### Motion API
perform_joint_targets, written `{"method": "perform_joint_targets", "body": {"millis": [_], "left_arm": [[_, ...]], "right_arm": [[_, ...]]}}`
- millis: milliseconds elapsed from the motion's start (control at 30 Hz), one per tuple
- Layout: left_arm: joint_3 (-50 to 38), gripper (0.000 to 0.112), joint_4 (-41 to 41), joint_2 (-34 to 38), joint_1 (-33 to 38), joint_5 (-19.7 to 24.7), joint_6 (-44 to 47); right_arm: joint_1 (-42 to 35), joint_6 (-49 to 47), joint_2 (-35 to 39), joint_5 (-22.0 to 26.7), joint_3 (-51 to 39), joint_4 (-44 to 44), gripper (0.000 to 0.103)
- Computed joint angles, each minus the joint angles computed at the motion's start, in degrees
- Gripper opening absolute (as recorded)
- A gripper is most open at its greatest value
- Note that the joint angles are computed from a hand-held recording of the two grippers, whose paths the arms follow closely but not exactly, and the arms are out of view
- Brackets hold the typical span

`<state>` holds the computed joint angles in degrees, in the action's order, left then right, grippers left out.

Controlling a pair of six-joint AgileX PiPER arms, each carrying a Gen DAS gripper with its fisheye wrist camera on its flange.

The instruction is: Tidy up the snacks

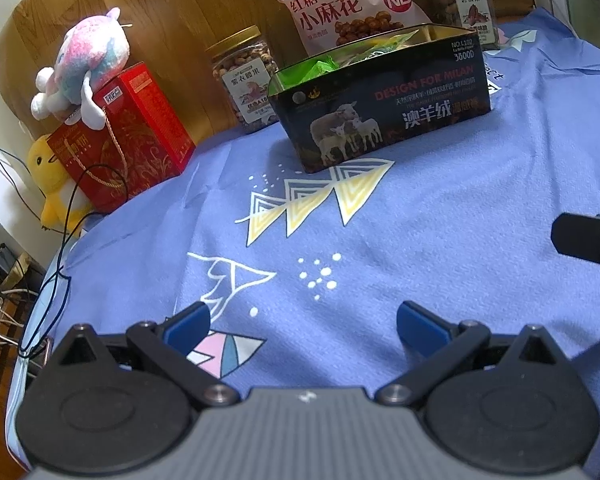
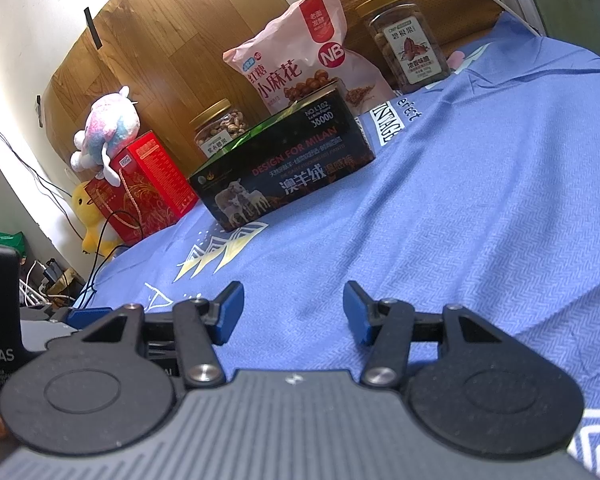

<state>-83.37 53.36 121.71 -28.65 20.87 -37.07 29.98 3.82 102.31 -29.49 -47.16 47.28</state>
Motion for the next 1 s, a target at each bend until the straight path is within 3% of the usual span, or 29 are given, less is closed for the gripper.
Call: {"method": "perform_joint_targets", "body": {"millis": [633, 1000], "left_arm": [[0.9, 0.103, 1.4, -0.5, -0.4, -0.8, -1.2], [1.1, 0.103, -3.5, -1.1, -0.1, -1.4, 3.4]], "right_arm": [[-0.3, 1.0, -0.2, -0.1, 0.3, -0.7, 0.058], [-0.2, 0.9, -0.2, -0.1, 0.2, -0.7, 0.058]]}}
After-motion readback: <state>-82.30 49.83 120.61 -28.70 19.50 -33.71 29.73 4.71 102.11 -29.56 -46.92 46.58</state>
